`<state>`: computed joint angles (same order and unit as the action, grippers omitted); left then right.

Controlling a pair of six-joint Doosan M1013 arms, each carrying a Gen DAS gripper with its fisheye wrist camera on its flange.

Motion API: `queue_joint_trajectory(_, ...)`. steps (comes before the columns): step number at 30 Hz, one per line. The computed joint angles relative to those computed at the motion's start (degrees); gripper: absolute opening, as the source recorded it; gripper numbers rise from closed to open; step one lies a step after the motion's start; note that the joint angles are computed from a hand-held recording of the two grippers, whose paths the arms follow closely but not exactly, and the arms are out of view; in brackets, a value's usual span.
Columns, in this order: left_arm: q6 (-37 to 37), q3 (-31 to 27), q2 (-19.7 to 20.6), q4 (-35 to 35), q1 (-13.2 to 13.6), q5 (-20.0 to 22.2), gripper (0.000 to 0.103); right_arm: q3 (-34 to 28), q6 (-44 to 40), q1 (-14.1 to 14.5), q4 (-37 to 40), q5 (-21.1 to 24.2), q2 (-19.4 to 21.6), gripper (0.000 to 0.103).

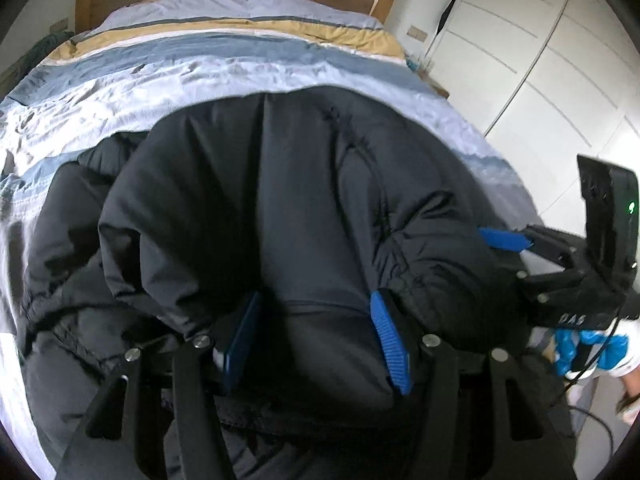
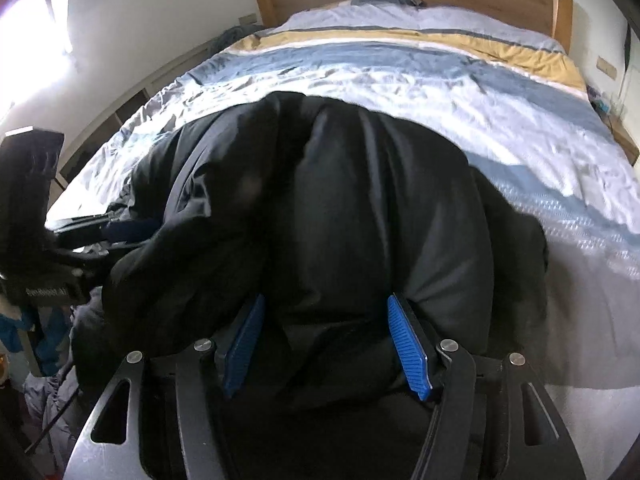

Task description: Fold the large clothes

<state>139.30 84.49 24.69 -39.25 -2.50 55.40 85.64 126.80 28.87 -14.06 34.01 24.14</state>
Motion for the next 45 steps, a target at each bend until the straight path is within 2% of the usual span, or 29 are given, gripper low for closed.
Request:
queue_joint_trajectory(8,1.98,3.39,-1.07,1.15,-0.1,-3.31,0.055,1.49,-0.01,0.23,-1.51,0.65,0.21,0.063)
queue_joint_trajectory(18,-1.15,5.43,-6.13,9.13,-0.39,-5.02,0.056,0.67,3.26,1.55,-1.1,9.41,-1.81,0.063)
queue_joint_trajectory(20,-1.26,5.74,-7.47,10.68,-0.15,-4.64,0.056,0.93,4.71,2.25,-1.69,11.64,-2.77,0.063)
queue_joint_trajectory(33,-3.51,5.26,-13.68,14.8,2.64,1.14,0.056,5.87,16.93,7.03,-4.12,18.61,-10.6,0.065)
queue_joint_trajectory(45,-9.64,4.62,-16.53,19.89,5.45,3.0,0.056,7.48,23.75,8.54,-5.24,23.68,-14.39,0.069)
